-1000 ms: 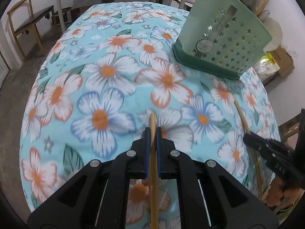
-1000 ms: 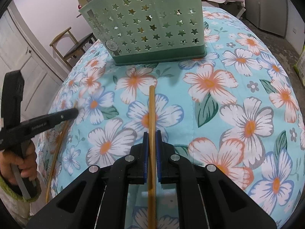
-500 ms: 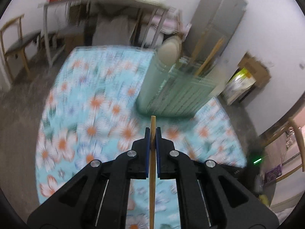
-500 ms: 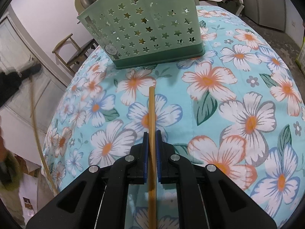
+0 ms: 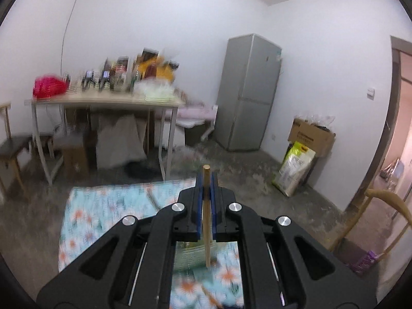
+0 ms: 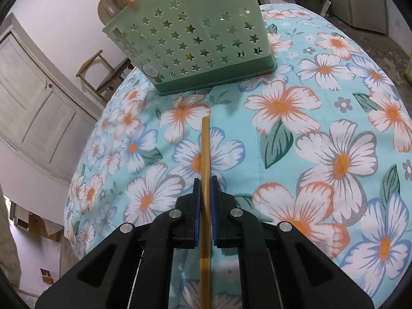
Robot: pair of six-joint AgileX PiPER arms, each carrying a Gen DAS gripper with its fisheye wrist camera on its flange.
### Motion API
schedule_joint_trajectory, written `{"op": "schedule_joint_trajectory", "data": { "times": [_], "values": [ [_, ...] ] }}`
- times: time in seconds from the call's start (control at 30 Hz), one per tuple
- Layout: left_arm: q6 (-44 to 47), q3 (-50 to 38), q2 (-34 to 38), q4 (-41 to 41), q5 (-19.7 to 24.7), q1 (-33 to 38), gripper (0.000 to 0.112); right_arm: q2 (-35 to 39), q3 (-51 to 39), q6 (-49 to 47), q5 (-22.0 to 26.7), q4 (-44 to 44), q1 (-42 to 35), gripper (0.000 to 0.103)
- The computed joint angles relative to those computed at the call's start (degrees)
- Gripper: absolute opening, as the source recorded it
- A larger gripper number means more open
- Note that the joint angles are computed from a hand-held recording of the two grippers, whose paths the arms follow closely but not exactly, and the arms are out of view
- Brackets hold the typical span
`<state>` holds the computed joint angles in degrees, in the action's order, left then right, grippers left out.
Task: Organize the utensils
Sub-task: 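Lower the chopstick into the caddy and open the left tool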
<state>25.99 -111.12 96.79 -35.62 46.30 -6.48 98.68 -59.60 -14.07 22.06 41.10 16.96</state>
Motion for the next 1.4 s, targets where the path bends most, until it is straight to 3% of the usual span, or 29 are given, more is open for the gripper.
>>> {"op": "schedule_joint_trajectory", "data": {
  "times": [0.2, 0.3, 0.43, 0.77, 0.97, 1.07, 1.23, 1.4],
  "values": [
    [-7.53, -10.73, 5.8, 11.79, -4.5, -6.18, 0.004, -0.5, 0.59, -3.82, 1.1, 3.77, -1.24, 0.007],
    [-11.36, -14.58, 9.29, 16.54, -3.84, -7.84, 0.004, -0.41, 0.74, -5.88, 1.57, 6.07, -1.71, 0.007],
    [-14.18, -13.53, 11.62, 20.93, -5.19, -9.2, 0.004, -0.35, 0.97, -7.73, 1.96, 7.92, -2.19, 0.007],
    [-6.45, -3.58, 10.74, 10.39, -7.39, -6.01, 0.005, -0.22, 0.32, -4.86, 2.01, 4.81, -1.79, 0.007],
    [3.33, 8.86, 2.74, 0.3, -10.4, -2.07, 0.026, 0.71, -1.64, 1.75, 2.01, -1.32, -0.32, 0.007],
    [8.44, 16.92, -2.57, -4.84, -11.97, 0.62, 0.043, 1.45, -3.49, 5.75, 3.07, -5.63, 0.23, 0.008],
    [14.1, 29.29, -9.55, -8.91, -13.58, 4.96, 0.073, 2.61, -6.35, 13.12, 3.82, -13.59, 1.48, 0.008],
    [18.0, 40.73, -14.07, -10.67, -14.07, 8.99, 0.087, 3.73, -7.76, 17.05, 2.98, -17.76, 2.25, 0.008]
  ]
}}
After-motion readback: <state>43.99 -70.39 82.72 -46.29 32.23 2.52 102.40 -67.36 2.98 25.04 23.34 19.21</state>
